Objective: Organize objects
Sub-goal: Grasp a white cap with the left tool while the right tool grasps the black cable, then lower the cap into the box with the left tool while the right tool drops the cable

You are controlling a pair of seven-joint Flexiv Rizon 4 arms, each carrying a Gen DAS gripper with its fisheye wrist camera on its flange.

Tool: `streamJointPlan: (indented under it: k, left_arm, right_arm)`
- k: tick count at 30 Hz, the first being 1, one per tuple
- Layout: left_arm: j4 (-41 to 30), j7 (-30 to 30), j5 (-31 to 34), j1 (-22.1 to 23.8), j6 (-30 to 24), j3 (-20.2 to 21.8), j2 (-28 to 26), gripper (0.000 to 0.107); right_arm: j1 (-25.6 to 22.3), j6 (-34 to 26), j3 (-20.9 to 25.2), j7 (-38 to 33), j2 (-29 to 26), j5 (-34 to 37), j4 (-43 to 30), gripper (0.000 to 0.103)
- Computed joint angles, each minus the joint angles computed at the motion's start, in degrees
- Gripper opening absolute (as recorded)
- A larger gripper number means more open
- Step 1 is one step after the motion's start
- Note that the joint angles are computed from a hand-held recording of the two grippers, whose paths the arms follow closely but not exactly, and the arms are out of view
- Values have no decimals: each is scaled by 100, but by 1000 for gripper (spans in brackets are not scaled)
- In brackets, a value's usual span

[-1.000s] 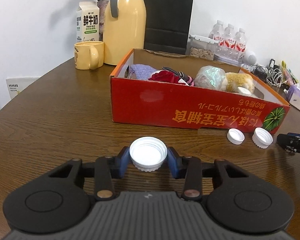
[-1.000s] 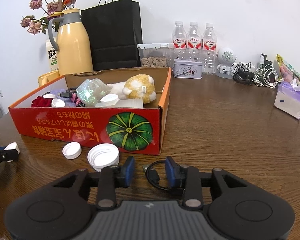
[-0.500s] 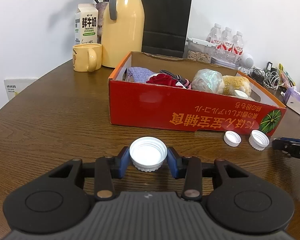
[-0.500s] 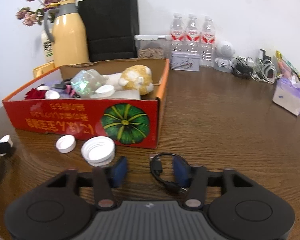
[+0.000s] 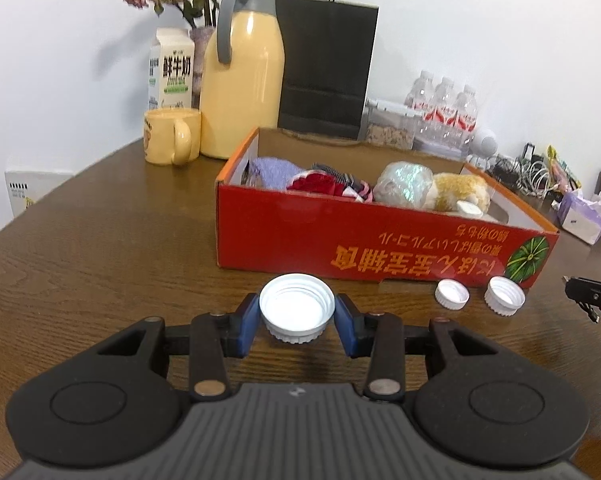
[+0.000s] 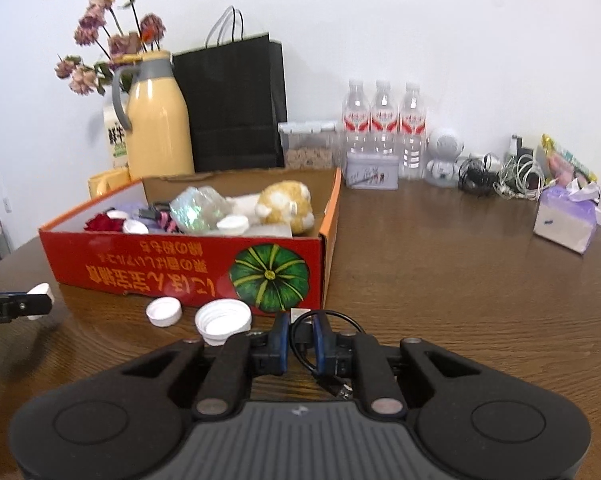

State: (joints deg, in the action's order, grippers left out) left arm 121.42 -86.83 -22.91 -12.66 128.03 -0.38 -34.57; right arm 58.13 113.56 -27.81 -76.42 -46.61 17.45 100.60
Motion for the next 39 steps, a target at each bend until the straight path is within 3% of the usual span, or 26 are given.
streamJointPlan:
  k: [6,9,15,18,21,26,30,32,34,35,37,38,39]
  left_arm:
    - [-54,-315,705,438,97,-317,114,40]
    - [-307,-282,787,359,183,-267,117,40]
    - [-1503,412,-62,-157,44,17,-331,40]
    - [-2416,1030,-1219,-590,-500,363,-805,40]
    - [-2866,1194,-1598,-577,-782,382,-1118,40]
    - [-2878,1244,-1435,-432,-1065,344,-1168,40]
    - [-2802,1346,-1706,-755,-853,654,-1213,43]
    - [-2829,1539,-2084,-979,-762,828,-1283,58]
    - [-2851,1702,-2288,-1043,-586,834,-1330,82]
    - [-2862,1776,-2397,-1062,-485,814,-1344,86]
    - [-2823,1801,-2446,-999,-233,680,-1333,101]
    - [-2784,1761,-2396,-924,-108,577,-1313,103]
    - [-2758,1731,-2388,-873,31,492,-1309,103]
  right_arm:
    - [-24,424,173,-391,66,63,-63,12]
    - [-117,468,311,-639,50,58,-370,12]
    - [-467,-4,496,-714,-403,-130,-1760,12]
    - [-644,-574,403,-229,-845,-320,-2656,12]
    - [-823,-912,298,235,-1325,-482,-3338,12]
    - [-1393,-1245,1099,525,-1296,-1109,-3450,12]
    - [-1361,-1252,1007,804,-1277,-1377,-3299,12]
    - [-1284,-1248,864,987,-1266,-1451,-3189,14]
    - [-1226,-1241,731,1174,-1257,-1526,-3109,17]
    - [-1200,-1187,692,1241,-1228,-1570,-3023,19]
    - [-1106,-1066,505,1399,-1224,-1624,-2912,42]
    - [-1033,-1007,373,1482,-1230,-1635,-2854,50]
    - [-959,-946,245,1551,-1236,-1627,-2798,65]
